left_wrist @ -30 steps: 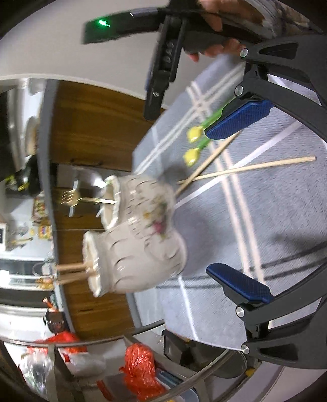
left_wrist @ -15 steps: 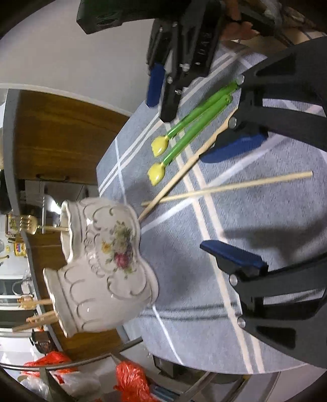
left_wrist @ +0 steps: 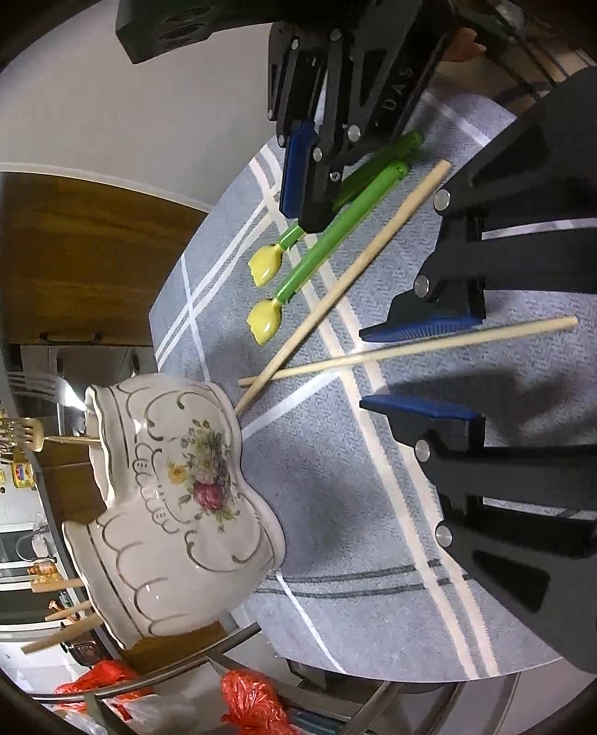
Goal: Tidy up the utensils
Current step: 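Grasp a yellow-tipped green spatula with the right tool while the left grasps a chopstick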
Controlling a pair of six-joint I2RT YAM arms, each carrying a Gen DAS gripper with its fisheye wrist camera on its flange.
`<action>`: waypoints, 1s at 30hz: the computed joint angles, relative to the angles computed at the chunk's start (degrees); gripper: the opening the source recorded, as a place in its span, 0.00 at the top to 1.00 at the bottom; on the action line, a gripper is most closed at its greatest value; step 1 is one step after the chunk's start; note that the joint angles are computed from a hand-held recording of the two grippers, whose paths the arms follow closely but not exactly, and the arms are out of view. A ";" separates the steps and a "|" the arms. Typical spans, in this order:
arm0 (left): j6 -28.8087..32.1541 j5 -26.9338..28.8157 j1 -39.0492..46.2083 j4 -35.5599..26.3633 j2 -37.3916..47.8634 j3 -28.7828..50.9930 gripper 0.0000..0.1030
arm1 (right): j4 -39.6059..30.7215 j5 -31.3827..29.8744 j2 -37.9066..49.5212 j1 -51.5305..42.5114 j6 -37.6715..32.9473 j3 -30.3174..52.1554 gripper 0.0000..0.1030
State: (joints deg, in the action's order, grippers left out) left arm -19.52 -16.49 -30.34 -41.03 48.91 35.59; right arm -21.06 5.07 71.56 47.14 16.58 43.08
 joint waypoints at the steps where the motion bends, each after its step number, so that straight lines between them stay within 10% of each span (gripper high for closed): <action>1: 0.45 -0.56 -0.33 0.20 0.64 0.27 0.77 | 0.08 0.28 0.28 0.06 0.34 0.17 0.87; 3: 1.31 -0.73 -0.26 0.44 1.54 0.70 0.96 | 0.38 0.41 0.69 -0.11 0.58 0.36 0.89; 14: 14.15 6.98 13.82 -6.47 -10.40 0.38 0.96 | 4.07 1.76 -4.19 -0.14 1.10 -1.80 0.90; 21: 27.59 31.29 43.58 -7.17 -24.00 -0.71 0.96 | 9.87 2.77 -9.05 0.87 0.42 -4.05 0.90; 30: 26.15 34.29 43.52 1.14 -34.61 -4.93 0.96 | 17.65 3.41 -11.37 2.96 -1.26 -5.52 0.90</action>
